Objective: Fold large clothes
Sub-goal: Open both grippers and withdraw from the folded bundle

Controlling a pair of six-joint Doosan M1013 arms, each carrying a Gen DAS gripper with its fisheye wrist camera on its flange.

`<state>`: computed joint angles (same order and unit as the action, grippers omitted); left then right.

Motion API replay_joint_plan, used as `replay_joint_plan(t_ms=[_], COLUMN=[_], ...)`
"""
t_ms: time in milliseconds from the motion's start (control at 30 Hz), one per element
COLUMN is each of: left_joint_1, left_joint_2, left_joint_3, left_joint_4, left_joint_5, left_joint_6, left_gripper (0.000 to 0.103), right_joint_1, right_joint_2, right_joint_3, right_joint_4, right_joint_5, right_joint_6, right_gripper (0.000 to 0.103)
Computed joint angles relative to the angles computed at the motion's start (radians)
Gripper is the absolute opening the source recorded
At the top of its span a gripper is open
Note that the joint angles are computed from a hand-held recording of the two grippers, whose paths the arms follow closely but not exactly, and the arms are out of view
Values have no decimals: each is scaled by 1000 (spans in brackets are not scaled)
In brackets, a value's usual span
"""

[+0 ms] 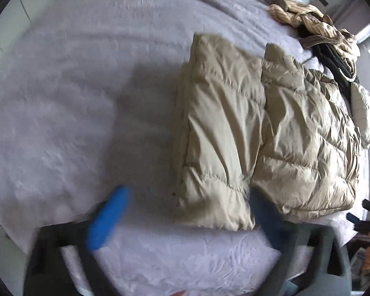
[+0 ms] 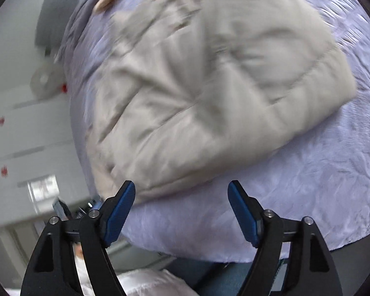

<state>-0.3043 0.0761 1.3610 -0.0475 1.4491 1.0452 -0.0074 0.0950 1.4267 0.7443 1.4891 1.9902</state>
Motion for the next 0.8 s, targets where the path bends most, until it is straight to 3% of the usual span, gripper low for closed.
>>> replay_joint_plan(t_ms=[200, 267, 367, 400, 600, 800], left_joint_1=[6, 15, 30, 35, 105, 172], left_joint_2=[17, 31, 54, 61, 102, 148], left_joint_3=[-24, -32, -40, -42, -42, -31], left_joint_4=[44, 29, 0, -12, -181, -393], left_joint_5=[-2, -15, -24, -27, -49, -54], left_joint_6=[44, 53, 67, 67, 151, 272], left_gripper=[103, 103, 103, 103, 103, 103], right_joint_1=[60, 72, 113, 121, 188, 207], right_joint_2=[50, 65, 91, 102, 160, 199], right_joint_3=[-101, -113, -153, -162, -243, -294], right_joint_4=[-34, -85, -166, -184, -276, -312], right_joint_5=[18, 14, 1, -3, 53, 38], right_joint_6=[-43, -76, -107, -122, -156, -139], right_gripper=[82, 93, 94, 102, 103, 103])
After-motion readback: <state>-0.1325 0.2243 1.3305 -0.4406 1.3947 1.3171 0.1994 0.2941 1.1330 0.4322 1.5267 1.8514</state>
